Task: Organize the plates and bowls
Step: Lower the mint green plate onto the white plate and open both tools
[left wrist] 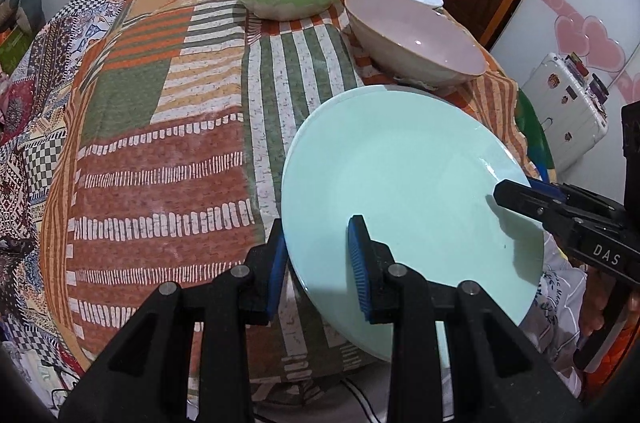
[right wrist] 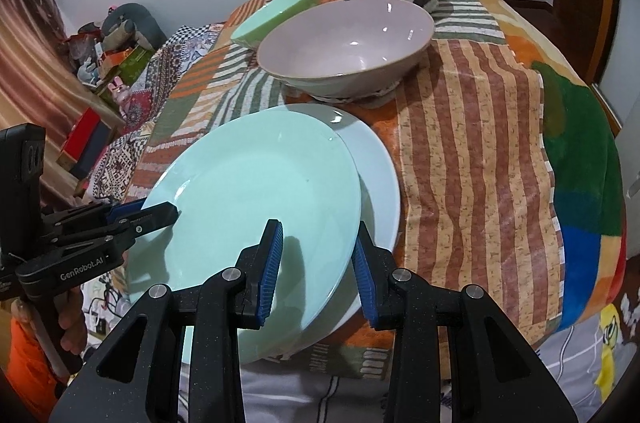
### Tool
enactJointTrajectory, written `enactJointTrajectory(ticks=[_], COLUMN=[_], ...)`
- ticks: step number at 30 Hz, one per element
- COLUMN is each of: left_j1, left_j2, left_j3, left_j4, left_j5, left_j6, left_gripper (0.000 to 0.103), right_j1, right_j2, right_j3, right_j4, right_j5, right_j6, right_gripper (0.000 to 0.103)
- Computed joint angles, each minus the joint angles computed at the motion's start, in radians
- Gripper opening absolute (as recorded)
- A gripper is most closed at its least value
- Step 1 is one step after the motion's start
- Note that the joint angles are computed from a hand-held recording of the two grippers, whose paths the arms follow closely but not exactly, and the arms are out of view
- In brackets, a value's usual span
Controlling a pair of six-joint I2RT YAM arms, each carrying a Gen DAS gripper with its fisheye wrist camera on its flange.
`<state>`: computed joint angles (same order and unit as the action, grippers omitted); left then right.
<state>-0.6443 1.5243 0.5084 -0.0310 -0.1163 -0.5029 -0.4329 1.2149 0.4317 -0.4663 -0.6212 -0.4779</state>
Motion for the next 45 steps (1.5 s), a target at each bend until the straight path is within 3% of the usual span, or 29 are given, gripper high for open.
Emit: enactJointTrajectory(ticks=[15,21,34,45], left_j1=[0.054,0.009,0.004,0.002], left_j2=[0.099,0.118,0.129,0.136], left_j3=[0.033,0.059,0.062,0.069], left_j4=[0.040,0.012,0.015,0.007], left_j5=[0.044,-0.024,-0.033,-0.038], left_j6=[-0.012,-0.024,-0.019,-0.004], left_gripper=[0.030,0.032,0.034,0.036], right_j1=[0.057,0.066,0.075,0.005], right_j2=[0.039,0.051,-0.001,-0.023], right_j3=[0.003,0.012,-0.012,0.012], right_j4=[0.066,0.084,0.104,0.057], right_j5=[0.022,0.022,0.063,0.028], right_j6=[0.069,0.086,0.065,0.017], right_gripper=[0.032,0.032,0.032,0.032])
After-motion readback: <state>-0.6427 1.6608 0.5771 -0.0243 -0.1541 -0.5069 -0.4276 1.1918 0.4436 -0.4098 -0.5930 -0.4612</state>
